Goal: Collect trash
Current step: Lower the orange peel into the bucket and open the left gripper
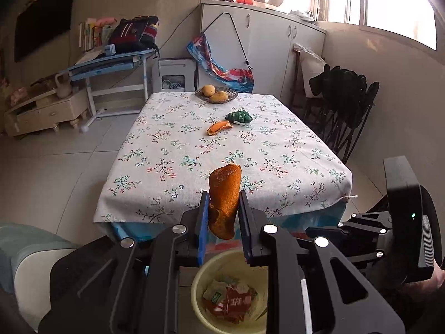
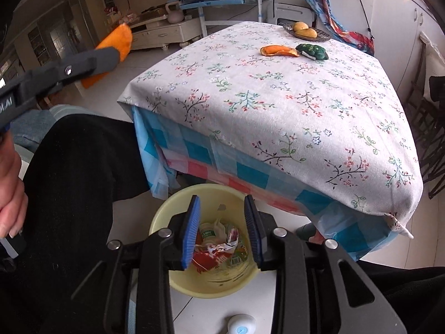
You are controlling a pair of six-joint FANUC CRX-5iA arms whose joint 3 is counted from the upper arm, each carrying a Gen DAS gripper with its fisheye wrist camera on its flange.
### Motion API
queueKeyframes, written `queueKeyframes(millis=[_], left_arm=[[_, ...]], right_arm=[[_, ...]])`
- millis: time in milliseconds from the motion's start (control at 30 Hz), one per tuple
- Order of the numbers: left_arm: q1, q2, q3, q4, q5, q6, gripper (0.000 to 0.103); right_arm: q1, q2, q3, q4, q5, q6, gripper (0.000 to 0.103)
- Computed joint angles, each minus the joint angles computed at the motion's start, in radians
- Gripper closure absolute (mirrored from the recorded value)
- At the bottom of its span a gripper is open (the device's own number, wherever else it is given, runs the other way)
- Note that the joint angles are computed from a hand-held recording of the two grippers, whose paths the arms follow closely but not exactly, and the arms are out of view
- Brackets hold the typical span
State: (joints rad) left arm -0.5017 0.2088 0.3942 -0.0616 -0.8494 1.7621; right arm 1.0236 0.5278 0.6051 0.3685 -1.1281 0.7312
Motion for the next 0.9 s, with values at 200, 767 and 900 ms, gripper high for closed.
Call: queueKeyframes(millis=[200,767,900], left_arm=[[-0.011,0.003,-0.015,0.015,-0.011,-0.023,0.083],[-0.044,0.061,-0.034,0.100,-0.132,-0.136,0.083],[-0.046,0.074,-0.029,0.121,-0.163,-0.159,0.077]], right_arm=[[0.002,-0.095,-0.180,0.185,0.158,-0.235,0.048],[-0.009,-0.170,-0.328,0.365,0.254,-0.482,0.046],[-0.012,-0.178,-0.345,0.382,0.261,-0.499,0.040]])
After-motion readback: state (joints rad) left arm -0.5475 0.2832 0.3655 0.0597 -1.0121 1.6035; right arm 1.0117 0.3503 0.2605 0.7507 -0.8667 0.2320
